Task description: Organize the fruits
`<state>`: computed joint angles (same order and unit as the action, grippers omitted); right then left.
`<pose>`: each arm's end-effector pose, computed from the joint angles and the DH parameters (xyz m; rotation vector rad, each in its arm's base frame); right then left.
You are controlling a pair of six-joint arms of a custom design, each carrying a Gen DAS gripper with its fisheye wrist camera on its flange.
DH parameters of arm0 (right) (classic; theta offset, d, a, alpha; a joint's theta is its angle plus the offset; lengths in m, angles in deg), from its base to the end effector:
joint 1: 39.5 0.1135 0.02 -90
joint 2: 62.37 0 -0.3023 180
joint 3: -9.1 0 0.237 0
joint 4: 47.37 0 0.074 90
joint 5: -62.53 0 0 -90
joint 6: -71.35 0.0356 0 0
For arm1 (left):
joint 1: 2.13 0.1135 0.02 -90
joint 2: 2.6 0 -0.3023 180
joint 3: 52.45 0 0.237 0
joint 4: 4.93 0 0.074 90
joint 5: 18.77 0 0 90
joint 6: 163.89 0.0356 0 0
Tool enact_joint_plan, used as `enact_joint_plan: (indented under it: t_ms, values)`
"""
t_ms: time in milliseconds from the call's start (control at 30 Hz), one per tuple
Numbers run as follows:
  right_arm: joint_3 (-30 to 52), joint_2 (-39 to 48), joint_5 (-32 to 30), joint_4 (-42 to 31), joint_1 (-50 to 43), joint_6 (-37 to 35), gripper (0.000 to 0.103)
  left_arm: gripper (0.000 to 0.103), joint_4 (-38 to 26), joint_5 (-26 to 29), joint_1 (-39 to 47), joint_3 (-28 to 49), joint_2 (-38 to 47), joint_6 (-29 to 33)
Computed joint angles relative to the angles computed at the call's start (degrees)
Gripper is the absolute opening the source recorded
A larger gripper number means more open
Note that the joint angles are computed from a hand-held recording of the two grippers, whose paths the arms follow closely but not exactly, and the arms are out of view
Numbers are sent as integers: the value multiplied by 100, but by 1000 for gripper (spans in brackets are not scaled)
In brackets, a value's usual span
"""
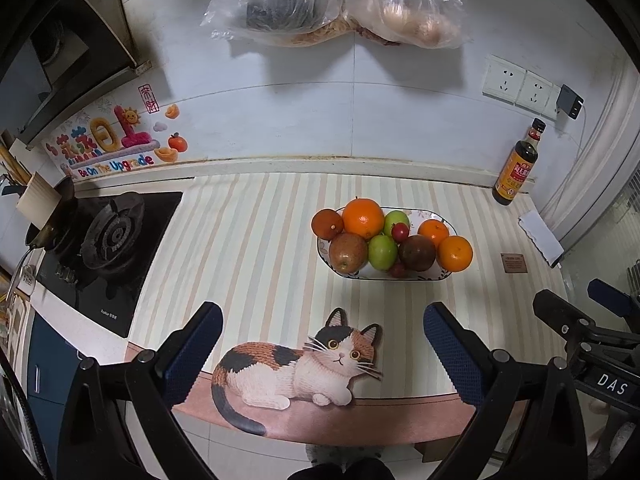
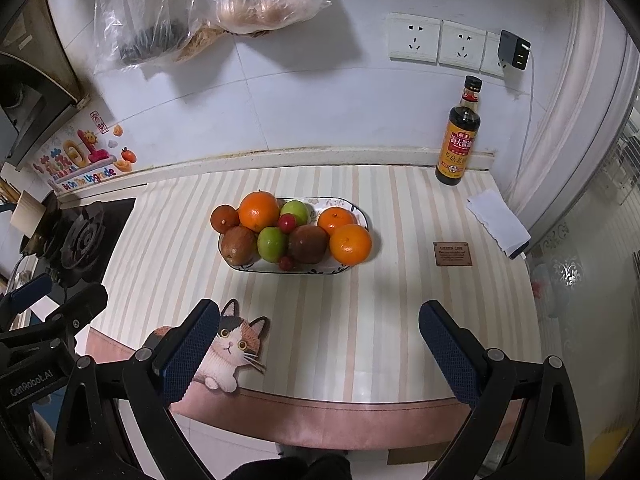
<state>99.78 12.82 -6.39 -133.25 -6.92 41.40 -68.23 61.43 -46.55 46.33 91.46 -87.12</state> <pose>0.1814 0.1007 0.3681 0.7101 2.5474 -0.0093 0.2431 -0.2298 0.3415 0.6329 2.4987 -0.1559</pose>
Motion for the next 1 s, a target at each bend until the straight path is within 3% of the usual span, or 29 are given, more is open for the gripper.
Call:
enact_joint_plan:
  t_ms: [1000]
  values:
    - [85,6,-114,-122,13,-27,102,103,-42,125,87,-89,-71,34]
